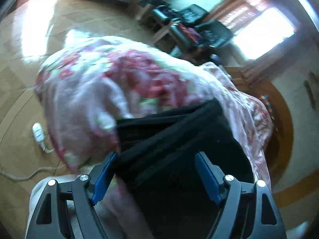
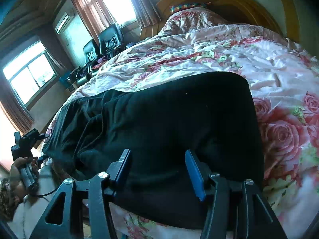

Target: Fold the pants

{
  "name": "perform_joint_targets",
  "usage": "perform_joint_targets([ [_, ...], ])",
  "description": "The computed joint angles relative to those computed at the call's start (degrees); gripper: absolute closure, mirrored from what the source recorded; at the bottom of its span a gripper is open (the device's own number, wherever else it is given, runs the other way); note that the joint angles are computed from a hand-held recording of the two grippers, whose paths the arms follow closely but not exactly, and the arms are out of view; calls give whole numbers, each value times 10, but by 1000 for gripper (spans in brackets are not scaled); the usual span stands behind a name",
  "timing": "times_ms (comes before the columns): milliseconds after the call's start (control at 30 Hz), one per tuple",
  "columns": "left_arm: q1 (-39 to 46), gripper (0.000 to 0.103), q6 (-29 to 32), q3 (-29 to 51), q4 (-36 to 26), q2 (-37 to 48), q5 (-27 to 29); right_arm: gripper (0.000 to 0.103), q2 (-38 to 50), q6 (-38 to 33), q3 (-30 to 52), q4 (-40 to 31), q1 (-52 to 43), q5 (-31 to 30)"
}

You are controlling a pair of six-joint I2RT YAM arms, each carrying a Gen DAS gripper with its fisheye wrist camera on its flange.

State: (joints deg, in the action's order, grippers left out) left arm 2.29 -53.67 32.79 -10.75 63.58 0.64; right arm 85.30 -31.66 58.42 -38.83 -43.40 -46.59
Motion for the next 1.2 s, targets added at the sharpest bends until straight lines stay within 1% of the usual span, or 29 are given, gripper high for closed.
perform_joint_targets([
  [67,-2,23,19,16,-1,31,-6,47,0,0,0,0,0,0],
  [133,15,24,10,20,13,57,7,47,1,0,1,-1,-1,-2],
  [233,25,25,7,18,42,73,9,47,2,1,2,-4,-3,-7],
  [267,28,28,11,20,46,78,12,47,2,2,2,-5,-3,-7],
  [333,30,48,14,36,43,99,21,47,2,2,2,-4,-2,-6],
  [367,32,54,14,40,42,103,30,47,3,0,3,-4,-3,-6],
  [400,37,68,15,44,48,112,50,47,4,-1,3,-4,-3,-6],
  [433,37,72,15,40,39,98,61,47,4,-1,2,-4,-4,-7],
  [467,34,75,18,48,30,98,57,47,3,0,2,-4,-4,-7],
  [500,29,82,24,53,20,91,48,47,4,0,2,-4,-4,-8],
  [567,20,86,37,58,4,69,35,47,5,-2,3,-5,-5,-9],
  [667,-5,87,55,63,10,36,24,47,5,-1,3,-5,-5,-8],
  [867,-114,88,118,113,6,-16,-25,47,4,0,2,-4,-4,-8],
  [967,-164,88,145,145,2,-21,-40,47,-3,9,1,2,-5,0],
  [1000,-185,88,154,155,1,-22,-48,46,-11,21,-4,15,-7,5],
  [1067,-227,88,175,177,0,-20,-60,41,-25,42,-12,39,-10,19],
  [1100,-243,88,182,192,-3,-13,-64,39,-29,49,-13,45,-10,25],
  [1200,-306,88,209,213,-8,-12,-85,39,-26,52,-7,40,-9,37],
])
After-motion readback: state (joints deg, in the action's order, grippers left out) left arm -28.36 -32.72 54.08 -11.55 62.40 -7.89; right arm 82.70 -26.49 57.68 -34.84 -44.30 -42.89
